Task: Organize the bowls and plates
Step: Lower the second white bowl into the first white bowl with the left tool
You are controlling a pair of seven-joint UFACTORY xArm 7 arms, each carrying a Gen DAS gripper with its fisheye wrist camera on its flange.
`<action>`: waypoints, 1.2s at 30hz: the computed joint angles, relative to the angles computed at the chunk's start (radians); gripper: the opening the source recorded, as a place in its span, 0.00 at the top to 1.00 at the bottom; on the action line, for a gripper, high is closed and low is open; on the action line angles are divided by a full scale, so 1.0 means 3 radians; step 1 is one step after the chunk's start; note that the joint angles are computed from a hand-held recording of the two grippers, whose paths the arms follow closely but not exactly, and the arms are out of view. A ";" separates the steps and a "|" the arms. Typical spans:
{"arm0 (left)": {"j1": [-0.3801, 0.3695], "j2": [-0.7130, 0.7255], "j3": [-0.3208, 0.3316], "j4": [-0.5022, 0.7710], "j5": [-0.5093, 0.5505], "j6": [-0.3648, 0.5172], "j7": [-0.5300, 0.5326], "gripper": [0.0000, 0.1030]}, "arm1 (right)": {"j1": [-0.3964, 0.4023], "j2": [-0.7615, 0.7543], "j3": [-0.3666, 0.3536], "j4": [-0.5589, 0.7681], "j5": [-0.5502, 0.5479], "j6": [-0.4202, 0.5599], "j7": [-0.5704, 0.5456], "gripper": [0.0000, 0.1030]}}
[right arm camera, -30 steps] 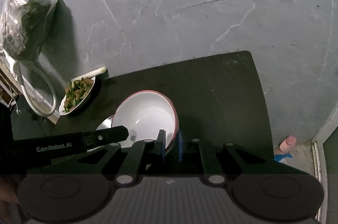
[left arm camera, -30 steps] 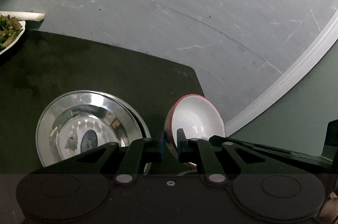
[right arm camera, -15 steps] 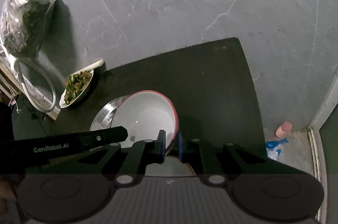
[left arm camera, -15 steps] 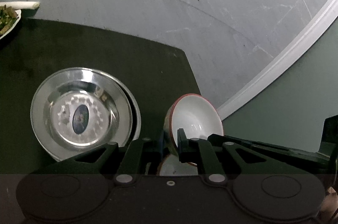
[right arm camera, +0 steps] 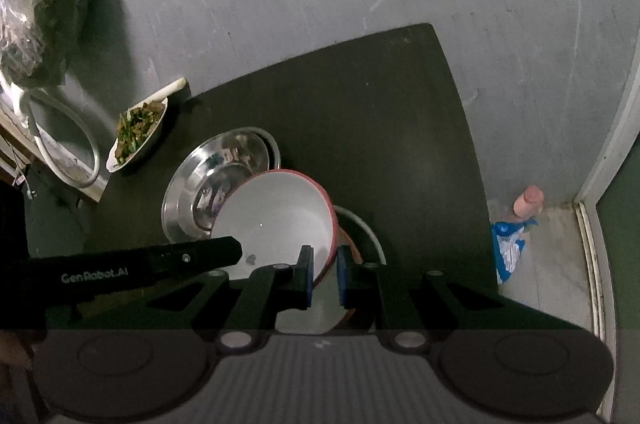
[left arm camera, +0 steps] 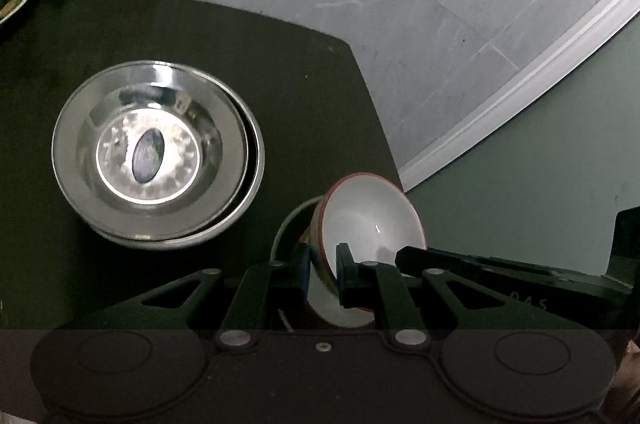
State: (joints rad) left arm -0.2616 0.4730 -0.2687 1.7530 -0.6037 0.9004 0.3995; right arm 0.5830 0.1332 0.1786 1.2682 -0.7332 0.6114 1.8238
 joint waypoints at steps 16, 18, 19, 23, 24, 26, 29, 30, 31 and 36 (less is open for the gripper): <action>-0.0085 0.0068 0.0053 0.0111 0.0263 0.0257 -0.0168 0.87 | -0.0027 0.0035 0.0021 -0.0003 0.0537 -0.0008 -0.0409 0.87; -0.0099 0.0089 0.0055 0.0139 0.0287 0.0256 -0.0190 0.87 | -0.0022 0.0045 0.0017 0.0008 0.0566 0.0006 -0.0437 0.87; -0.0100 0.0096 0.0053 0.0146 0.0291 0.0257 -0.0196 0.87 | -0.0020 0.0048 0.0011 0.0009 0.0563 0.0002 -0.0433 0.87; -0.0117 0.0120 0.0054 0.0187 0.0327 0.0263 -0.0227 0.86 | -0.0015 0.0059 -0.0001 0.0018 0.0572 0.0011 -0.0449 0.87; -0.0118 0.0118 0.0054 0.0186 0.0332 0.0256 -0.0233 0.86 | -0.0015 0.0060 -0.0003 0.0018 0.0576 0.0004 -0.0454 0.86; -0.0115 0.0116 0.0050 0.0179 0.0329 0.0238 -0.0239 0.84 | -0.0019 0.0059 -0.0005 0.0014 0.0600 -0.0008 -0.0476 0.84; -0.0114 0.0110 0.0048 0.0170 0.0339 0.0242 -0.0234 0.83 | -0.0026 0.0051 -0.0007 0.0001 0.0622 -0.0027 -0.0509 0.83; -0.0114 0.0111 0.0048 0.0173 0.0344 0.0246 -0.0233 0.83 | -0.0029 0.0048 -0.0008 -0.0004 0.0628 -0.0034 -0.0517 0.82; -0.0117 0.0116 0.0051 0.0181 0.0349 0.0249 -0.0241 0.83 | -0.0031 0.0043 -0.0008 -0.0010 0.0633 -0.0044 -0.0525 0.82; -0.0135 0.0139 0.0063 0.0238 0.0402 0.0281 -0.0291 0.79 | -0.0053 0.0032 -0.0002 -0.0035 0.0691 -0.0106 -0.0602 0.78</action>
State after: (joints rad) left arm -0.3021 0.5147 -0.2499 1.8245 -0.4832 0.9847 0.3123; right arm 0.5671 0.1426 0.1780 1.2578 -0.5258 0.5797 1.6433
